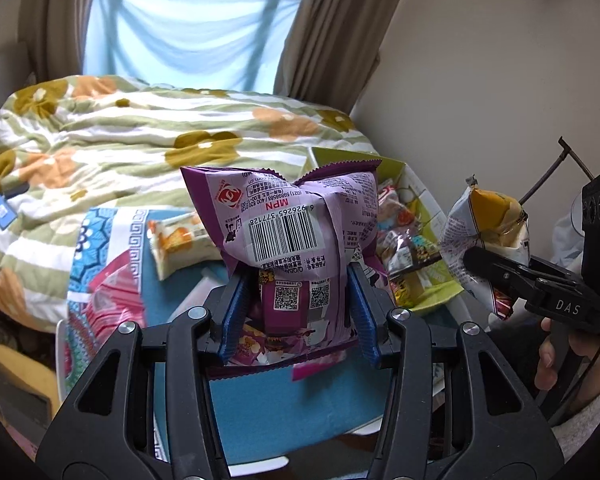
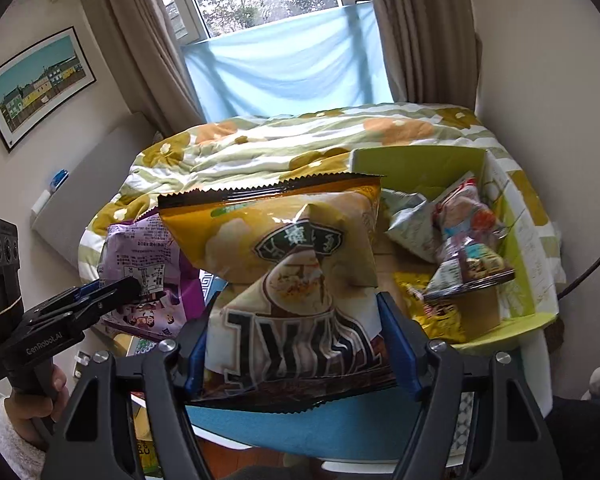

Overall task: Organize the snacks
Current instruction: 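Carry both bags to the box while the left tool drops the purple bag inside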

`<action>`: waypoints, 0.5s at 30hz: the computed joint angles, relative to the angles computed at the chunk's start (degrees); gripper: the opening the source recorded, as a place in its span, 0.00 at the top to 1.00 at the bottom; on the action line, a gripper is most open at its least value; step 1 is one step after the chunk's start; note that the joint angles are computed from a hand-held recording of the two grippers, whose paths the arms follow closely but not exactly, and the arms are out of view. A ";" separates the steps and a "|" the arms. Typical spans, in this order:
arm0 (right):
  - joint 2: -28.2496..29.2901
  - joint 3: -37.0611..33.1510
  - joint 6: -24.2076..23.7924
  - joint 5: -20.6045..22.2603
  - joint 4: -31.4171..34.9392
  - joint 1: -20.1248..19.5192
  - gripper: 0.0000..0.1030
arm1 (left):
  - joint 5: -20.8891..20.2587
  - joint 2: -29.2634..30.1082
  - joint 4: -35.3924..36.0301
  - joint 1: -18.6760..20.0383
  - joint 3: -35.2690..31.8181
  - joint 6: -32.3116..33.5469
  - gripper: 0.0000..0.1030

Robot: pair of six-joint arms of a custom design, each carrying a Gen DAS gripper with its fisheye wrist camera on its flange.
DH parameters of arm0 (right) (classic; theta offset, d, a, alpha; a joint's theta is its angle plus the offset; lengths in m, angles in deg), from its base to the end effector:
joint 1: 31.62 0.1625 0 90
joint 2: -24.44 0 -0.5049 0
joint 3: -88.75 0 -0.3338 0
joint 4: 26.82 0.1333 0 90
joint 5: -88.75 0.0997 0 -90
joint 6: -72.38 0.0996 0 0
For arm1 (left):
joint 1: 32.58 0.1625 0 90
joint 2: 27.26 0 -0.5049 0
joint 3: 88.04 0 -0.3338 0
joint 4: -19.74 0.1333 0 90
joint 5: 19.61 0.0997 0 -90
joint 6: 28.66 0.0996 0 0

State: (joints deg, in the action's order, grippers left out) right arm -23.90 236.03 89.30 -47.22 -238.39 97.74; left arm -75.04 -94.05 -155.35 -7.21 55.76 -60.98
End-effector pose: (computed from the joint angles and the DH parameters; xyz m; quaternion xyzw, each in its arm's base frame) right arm 0.3029 -0.2720 0.1844 0.1005 -0.9004 0.3399 0.2525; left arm -0.2659 -0.3361 0.2341 0.2449 0.9207 -0.2665 0.1461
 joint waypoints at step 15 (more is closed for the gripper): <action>-19.48 1.95 -22.65 6.72 -0.08 -19.15 0.34 | -2.47 27.02 -3.20 3.65 -18.95 -0.08 0.58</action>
